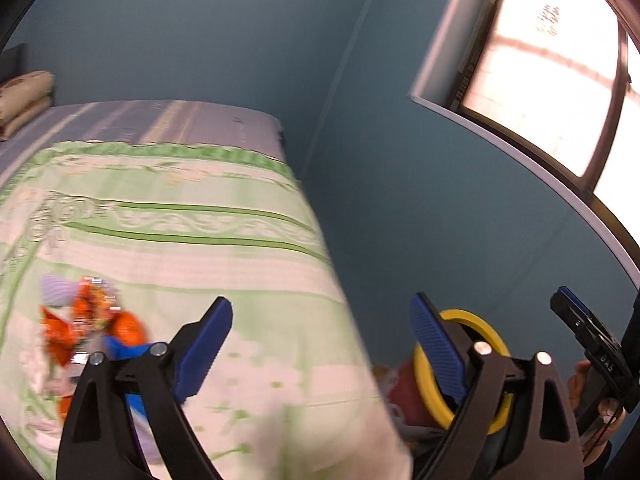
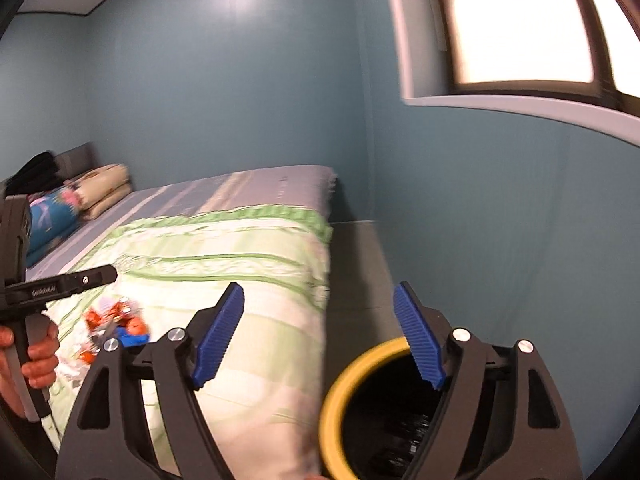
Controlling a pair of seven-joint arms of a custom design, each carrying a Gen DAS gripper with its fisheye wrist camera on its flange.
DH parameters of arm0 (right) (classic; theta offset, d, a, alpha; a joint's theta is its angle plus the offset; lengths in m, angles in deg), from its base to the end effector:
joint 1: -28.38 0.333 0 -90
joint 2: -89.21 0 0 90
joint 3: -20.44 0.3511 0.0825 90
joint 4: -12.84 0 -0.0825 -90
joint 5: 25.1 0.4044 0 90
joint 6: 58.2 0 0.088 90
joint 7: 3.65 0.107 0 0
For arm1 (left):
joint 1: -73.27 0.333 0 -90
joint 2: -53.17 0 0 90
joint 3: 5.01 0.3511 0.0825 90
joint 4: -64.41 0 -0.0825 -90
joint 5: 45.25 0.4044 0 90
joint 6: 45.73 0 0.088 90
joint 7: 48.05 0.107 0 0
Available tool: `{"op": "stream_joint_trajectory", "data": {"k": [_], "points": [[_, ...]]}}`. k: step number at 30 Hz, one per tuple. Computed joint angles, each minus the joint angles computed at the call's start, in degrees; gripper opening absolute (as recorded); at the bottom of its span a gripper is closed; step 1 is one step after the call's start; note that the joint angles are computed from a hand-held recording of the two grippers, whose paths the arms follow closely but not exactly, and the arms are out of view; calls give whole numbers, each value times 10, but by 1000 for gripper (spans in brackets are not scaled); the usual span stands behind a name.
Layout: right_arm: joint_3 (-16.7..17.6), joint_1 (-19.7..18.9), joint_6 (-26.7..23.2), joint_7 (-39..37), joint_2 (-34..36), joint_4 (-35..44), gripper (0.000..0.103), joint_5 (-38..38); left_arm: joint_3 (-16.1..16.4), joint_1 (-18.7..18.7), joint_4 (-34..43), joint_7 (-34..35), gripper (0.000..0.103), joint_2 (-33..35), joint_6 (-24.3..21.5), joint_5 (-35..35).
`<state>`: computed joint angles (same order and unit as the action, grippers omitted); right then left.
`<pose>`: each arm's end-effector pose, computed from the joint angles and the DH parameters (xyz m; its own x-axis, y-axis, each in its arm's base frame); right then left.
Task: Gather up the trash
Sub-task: 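Move both tools back over the trash pile on the bed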
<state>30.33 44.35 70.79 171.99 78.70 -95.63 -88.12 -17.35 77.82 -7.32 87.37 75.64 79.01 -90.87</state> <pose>0.5129 0.2316 0.6868 -0.4603 -0.8835 -0.0867 -0.3339 0.2628 -0.9052 0.7427 -0.0907 0.6497 -0.6565 -0.6838 0.3183 -0.6044 0.2244 -0.7645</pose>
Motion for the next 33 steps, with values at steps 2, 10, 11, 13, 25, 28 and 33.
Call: {"op": "stream_joint_trajectory", "data": {"k": [2,10,11,13,25,28,33], "points": [[-1,3,20,-13,23,22,73,-5,6,9,5,-2,88,3,8,5],[-16,34,85,-60,110,106,75,6,34,52,35,-21,90,31,36,38],[-20,39,91,-70,121,117,75,10,37,57,42,-24,90,38,39,45],[-27,49,104,-94,146,142,75,22,41,64,62,-33,90,54,42,64],[-64,101,150,-263,296,295,75,142,48,105,131,-82,91,125,33,130],[-67,104,164,-318,331,326,75,189,46,113,158,-90,91,149,19,142],[-70,109,153,-403,393,394,75,262,47,115,215,-115,91,197,-6,173]]}}
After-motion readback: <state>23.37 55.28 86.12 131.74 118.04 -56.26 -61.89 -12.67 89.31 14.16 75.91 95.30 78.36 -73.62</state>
